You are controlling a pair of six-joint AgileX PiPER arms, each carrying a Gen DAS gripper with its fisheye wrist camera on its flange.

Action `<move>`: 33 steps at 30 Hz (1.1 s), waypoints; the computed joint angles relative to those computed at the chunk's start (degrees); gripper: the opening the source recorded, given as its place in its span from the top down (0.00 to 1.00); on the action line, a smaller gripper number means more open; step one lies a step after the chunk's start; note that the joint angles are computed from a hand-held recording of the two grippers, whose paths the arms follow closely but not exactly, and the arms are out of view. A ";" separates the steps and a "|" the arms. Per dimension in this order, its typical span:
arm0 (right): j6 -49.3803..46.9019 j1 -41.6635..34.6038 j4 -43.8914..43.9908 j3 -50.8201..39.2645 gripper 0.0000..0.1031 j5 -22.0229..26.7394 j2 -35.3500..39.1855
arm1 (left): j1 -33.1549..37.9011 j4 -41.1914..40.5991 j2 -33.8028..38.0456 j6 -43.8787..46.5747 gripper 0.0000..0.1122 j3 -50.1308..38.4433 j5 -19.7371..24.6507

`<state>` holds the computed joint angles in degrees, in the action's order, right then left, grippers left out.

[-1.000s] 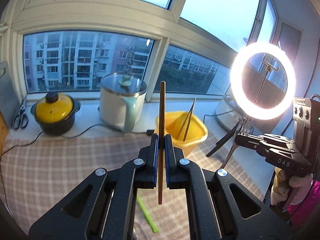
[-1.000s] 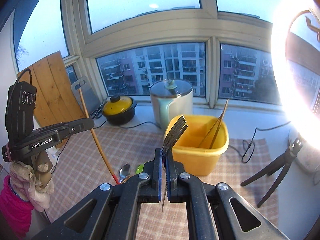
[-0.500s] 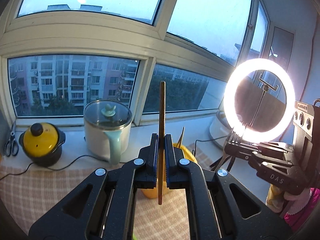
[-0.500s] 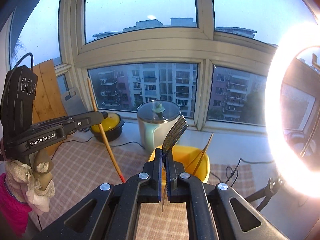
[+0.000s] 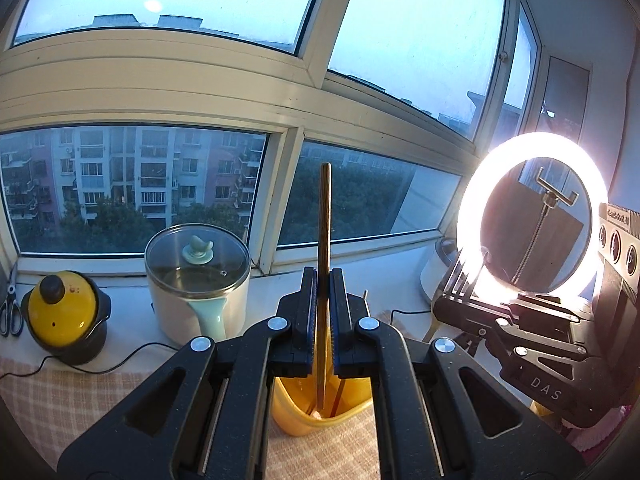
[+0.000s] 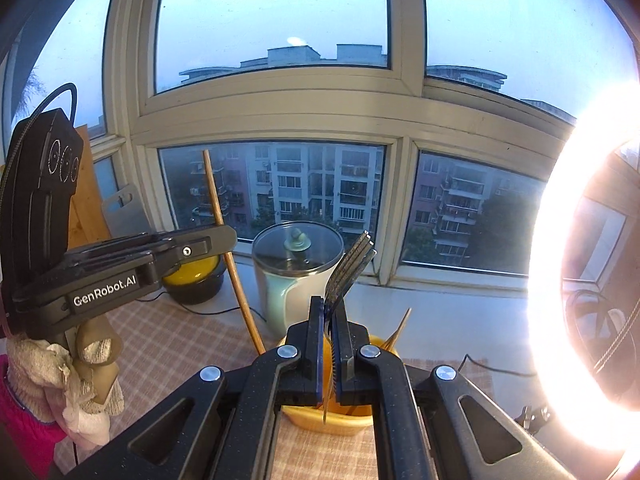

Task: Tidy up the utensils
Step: 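Lift and carry the chopstick and fork with both tools over the yellow bin, then open the left tool to drop the chopstick in the bin while the right tool releases the fork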

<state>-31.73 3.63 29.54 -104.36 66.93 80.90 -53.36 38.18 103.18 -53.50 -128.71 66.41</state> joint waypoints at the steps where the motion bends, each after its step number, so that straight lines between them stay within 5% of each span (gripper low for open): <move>1: 0.35 0.28 -0.61 -0.39 1.00 -0.37 0.50 | 0.52 -0.56 0.58 0.42 0.97 -0.58 -0.12; 33: 5.07 3.42 -7.80 0.94 1.00 -5.09 7.95 | 4.88 -7.25 5.65 3.67 0.97 0.43 -1.89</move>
<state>-26.66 7.05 21.73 -103.42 61.84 88.85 -48.48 30.93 108.83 -49.83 -128.28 64.52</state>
